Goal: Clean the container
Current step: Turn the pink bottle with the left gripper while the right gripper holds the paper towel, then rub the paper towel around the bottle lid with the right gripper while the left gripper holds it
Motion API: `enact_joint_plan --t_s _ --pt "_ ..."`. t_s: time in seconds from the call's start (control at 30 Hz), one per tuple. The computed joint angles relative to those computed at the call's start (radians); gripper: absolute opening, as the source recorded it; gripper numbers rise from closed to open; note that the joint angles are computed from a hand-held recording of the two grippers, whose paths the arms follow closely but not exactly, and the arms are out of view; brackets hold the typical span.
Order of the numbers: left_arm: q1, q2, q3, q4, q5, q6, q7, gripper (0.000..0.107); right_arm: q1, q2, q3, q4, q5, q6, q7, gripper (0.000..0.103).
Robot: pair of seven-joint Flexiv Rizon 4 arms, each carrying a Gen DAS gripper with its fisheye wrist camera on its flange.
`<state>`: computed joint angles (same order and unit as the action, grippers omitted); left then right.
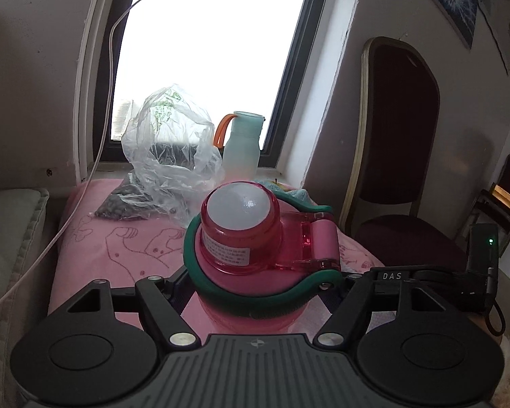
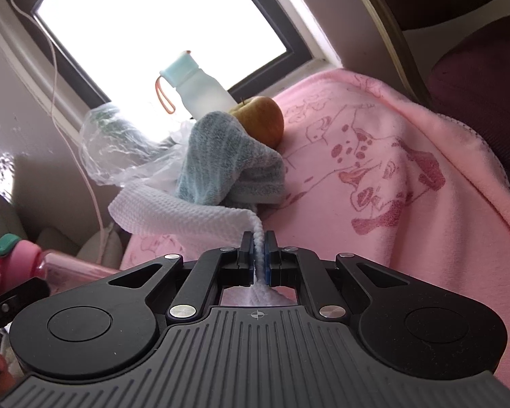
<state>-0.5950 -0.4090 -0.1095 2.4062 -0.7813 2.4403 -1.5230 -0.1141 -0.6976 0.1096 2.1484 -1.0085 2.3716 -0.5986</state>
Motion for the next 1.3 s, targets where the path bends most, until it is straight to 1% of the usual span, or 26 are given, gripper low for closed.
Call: enact_joint_plan --t_s 0.03,0.13,0.2,0.27,0.3,0.33,0.4,0.47,0.53,0.57,0.6,0.67,0.73,0.77,0.83,0.87,0.9,0.93,0.97,1.0,1.03,1.1,1.17,1.23,1.3 --pt "0.006 -0.005 0.002 0.007 0.022 0.015 -0.011 0.070 0.002 0.006 -0.003 0.000 -0.012 -0.014 0.003 0.007" --pt "0.028 -0.022 0.007 0.035 0.105 0.074 -0.051 0.071 -0.023 0.029 -0.010 -0.036 -0.184 -0.119 0.114 0.005" --pt "0.050 -0.033 0.010 0.055 0.167 0.114 -0.084 0.071 -0.021 0.043 -0.015 -0.042 -0.232 -0.133 0.139 0.005" --pt "0.080 -0.046 0.012 0.073 0.232 0.150 -0.127 0.071 -0.024 0.054 -0.013 -0.052 -0.278 -0.095 0.177 0.005" --pt "0.095 -0.052 0.013 0.082 0.262 0.168 -0.151 0.071 -0.022 0.059 -0.017 -0.059 -0.304 -0.070 0.200 0.004" --pt "0.111 -0.058 0.013 0.089 0.291 0.184 -0.174 0.071 -0.030 0.053 -0.017 -0.089 -0.374 -0.013 0.251 0.005" --pt "0.136 -0.068 0.014 0.101 0.338 0.213 -0.212 0.071 -0.028 0.040 -0.022 -0.146 -0.474 0.108 0.329 0.005" --pt "0.150 -0.076 0.015 0.109 0.366 0.236 -0.233 0.071 -0.015 0.006 -0.021 -0.217 -0.559 0.268 0.395 0.005" --pt "0.156 -0.080 0.014 0.114 0.370 0.246 -0.249 0.071 0.014 -0.040 -0.025 -0.292 -0.617 0.406 0.482 0.005" --pt "0.156 -0.080 0.011 0.115 0.363 0.246 -0.259 0.071 0.033 -0.055 -0.036 -0.318 -0.636 0.440 0.525 0.005" --pt "0.153 -0.076 0.007 0.117 0.348 0.239 -0.268 0.071 0.058 -0.066 -0.056 -0.339 -0.654 0.452 0.568 0.005" --pt "0.157 -0.068 0.004 0.124 0.346 0.226 -0.291 0.071 0.111 -0.059 -0.118 -0.347 -0.685 0.397 0.622 0.004" --pt "0.157 -0.061 0.004 0.130 0.346 0.219 -0.307 0.071 0.141 -0.051 -0.155 -0.309 -0.632 0.318 0.628 0.005" --pt "0.153 -0.057 0.005 0.132 0.341 0.213 -0.307 0.071 0.155 -0.038 -0.181 -0.284 -0.609 0.265 0.617 0.005" --pt "0.141 -0.049 0.005 0.131 0.318 0.199 -0.305 0.071 0.186 0.012 -0.230 -0.216 -0.561 0.128 0.555 0.005" --pt "0.137 -0.048 0.006 0.129 0.311 0.194 -0.306 0.071 0.190 0.036 -0.237 -0.186 -0.541 0.047 0.523 0.005" --pt "0.135 -0.047 0.007 0.127 0.307 0.190 -0.306 0.071 0.211 0.063 -0.276 -0.178 -0.586 -0.032 0.544 0.005" --pt "0.132 -0.046 0.008 0.126 0.302 0.188 -0.305 0.071 0.214 0.070 -0.298 -0.180 -0.632 -0.069 0.565 0.005" --pt "0.127 -0.046 0.009 0.127 0.296 0.186 -0.303 0.071 0.219 0.075 -0.321 -0.180 -0.672 -0.098 0.582 0.001" --pt "0.123 -0.045 0.009 0.125 0.287 0.181 -0.301 0.072 0.200 0.074 -0.313 -0.166 -0.652 -0.080 0.554 0.004" --pt "0.118 -0.043 0.008 0.123 0.275 0.174 -0.301 0.072 0.194 0.088 -0.315 -0.151 -0.652 -0.091 0.546 0.005" --pt "0.106 -0.037 0.007 0.119 0.246 0.160 -0.298 0.072 0.174 0.140 -0.277 -0.086 -0.564 -0.155 0.432 0.005" --pt "0.095 -0.032 0.008 0.114 0.227 0.146 -0.284 0.072 0.130 0.154 -0.225 -0.068 -0.503 -0.107 0.358 0.005" --pt "0.084 -0.031 0.009 0.109 0.208 0.139 -0.272 0.072 0.081 0.130 -0.186 -0.102 -0.519 0.045 0.377 0.005" --pt "0.077 -0.032 0.008 0.106 0.192 0.136 -0.272 0.072 0.070 0.087 -0.170 -0.155 -0.561 0.196 0.439 0.005"
